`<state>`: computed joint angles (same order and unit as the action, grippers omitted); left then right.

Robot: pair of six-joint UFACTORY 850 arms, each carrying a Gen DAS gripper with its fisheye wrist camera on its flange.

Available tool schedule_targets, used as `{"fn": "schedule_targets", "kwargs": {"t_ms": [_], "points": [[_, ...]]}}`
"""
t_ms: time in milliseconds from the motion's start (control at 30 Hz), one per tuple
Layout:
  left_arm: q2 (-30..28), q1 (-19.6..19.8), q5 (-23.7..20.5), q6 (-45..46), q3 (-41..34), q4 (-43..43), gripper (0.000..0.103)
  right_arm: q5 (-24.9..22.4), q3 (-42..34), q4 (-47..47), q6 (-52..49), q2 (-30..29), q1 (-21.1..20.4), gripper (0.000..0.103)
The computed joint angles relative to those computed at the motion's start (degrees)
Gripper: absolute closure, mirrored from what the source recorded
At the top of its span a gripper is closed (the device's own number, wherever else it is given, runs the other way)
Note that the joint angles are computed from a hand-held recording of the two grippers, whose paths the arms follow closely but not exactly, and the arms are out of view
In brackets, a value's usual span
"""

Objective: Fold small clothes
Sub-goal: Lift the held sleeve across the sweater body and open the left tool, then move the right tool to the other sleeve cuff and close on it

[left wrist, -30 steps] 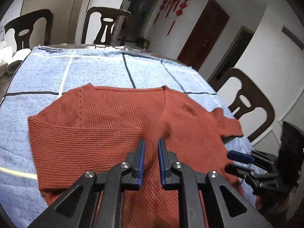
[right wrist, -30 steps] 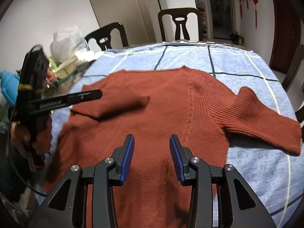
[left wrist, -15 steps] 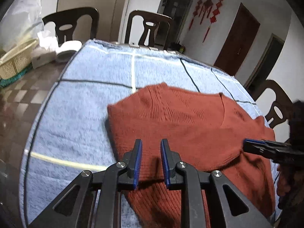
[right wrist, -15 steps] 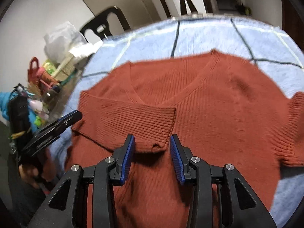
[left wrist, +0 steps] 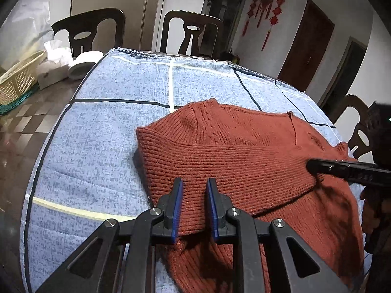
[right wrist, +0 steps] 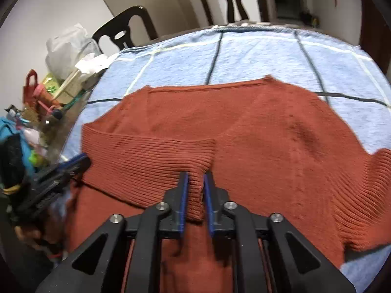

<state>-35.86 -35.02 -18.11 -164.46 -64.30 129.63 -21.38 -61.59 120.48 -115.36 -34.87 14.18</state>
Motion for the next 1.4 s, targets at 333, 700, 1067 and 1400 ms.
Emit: {"fn": "schedule_targets", "kwargs": {"t_ms": [333, 700, 1067, 1400], "points": [[1.42, -1.27, -0.3, 10.84, 1.15, -9.85, 0.081, -1.65, 5.63, 9.1, -12.26, 3.42, -0.16, 0.085], [4.97, -6.12, -2.24, 6.42, 6.86, -8.03, 0.078, -6.92, 18.71, 24.98, -29.9, 10.56, -1.97, 0.064], [6.31, -8.34, -4.0, 16.67, 8.35, -19.01, 0.078, -9.55, 24.19, 30.46, -34.87, 13.66, -5.54, 0.064], [4.44, -8.45, -4.79, 18.58, 3.69, -18.25, 0.077, -12.93, 21.75, 22.85, -17.75, 10.95, -13.81, 0.064]]}}
